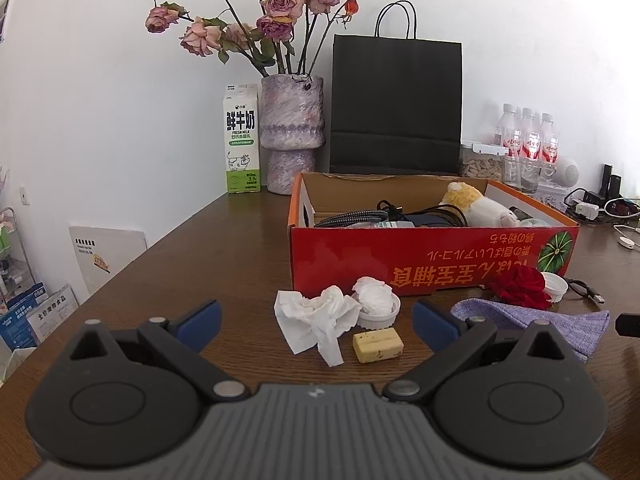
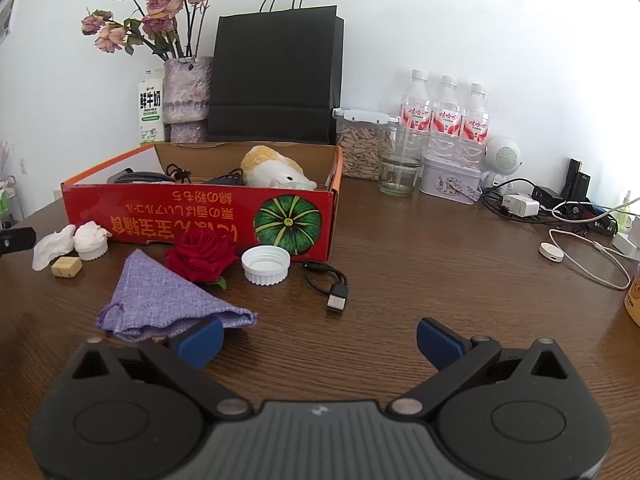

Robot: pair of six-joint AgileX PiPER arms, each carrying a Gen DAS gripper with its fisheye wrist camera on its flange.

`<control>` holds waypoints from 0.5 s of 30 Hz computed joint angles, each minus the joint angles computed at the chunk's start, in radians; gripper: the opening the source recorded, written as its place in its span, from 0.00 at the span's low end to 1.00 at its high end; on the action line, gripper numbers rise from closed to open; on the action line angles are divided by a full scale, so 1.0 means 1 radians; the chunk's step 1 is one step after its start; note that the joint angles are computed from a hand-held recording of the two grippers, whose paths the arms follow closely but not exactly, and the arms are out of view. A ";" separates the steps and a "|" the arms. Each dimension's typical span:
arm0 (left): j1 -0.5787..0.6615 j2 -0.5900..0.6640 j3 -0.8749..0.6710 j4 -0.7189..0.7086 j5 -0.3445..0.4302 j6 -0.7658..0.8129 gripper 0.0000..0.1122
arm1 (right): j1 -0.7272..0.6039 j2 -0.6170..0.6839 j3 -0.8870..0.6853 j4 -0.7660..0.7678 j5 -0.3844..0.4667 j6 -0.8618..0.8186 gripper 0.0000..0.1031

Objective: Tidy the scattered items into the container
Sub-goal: 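Grasp the crumpled white tissue with the left gripper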

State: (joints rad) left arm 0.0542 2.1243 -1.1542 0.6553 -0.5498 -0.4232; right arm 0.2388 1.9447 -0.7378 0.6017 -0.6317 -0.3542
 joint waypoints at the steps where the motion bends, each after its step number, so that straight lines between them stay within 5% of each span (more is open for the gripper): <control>1: 0.001 0.001 -0.009 0.012 0.008 -0.012 0.92 | -0.008 0.000 -0.003 -0.006 0.005 0.001 1.00; 8: -0.009 0.019 -0.099 0.095 0.092 -0.112 0.92 | -0.074 0.010 -0.073 -0.076 0.090 0.014 0.93; 15: -0.020 0.067 -0.219 0.243 0.192 -0.273 0.92 | -0.156 0.097 -0.271 -0.126 0.305 0.012 0.77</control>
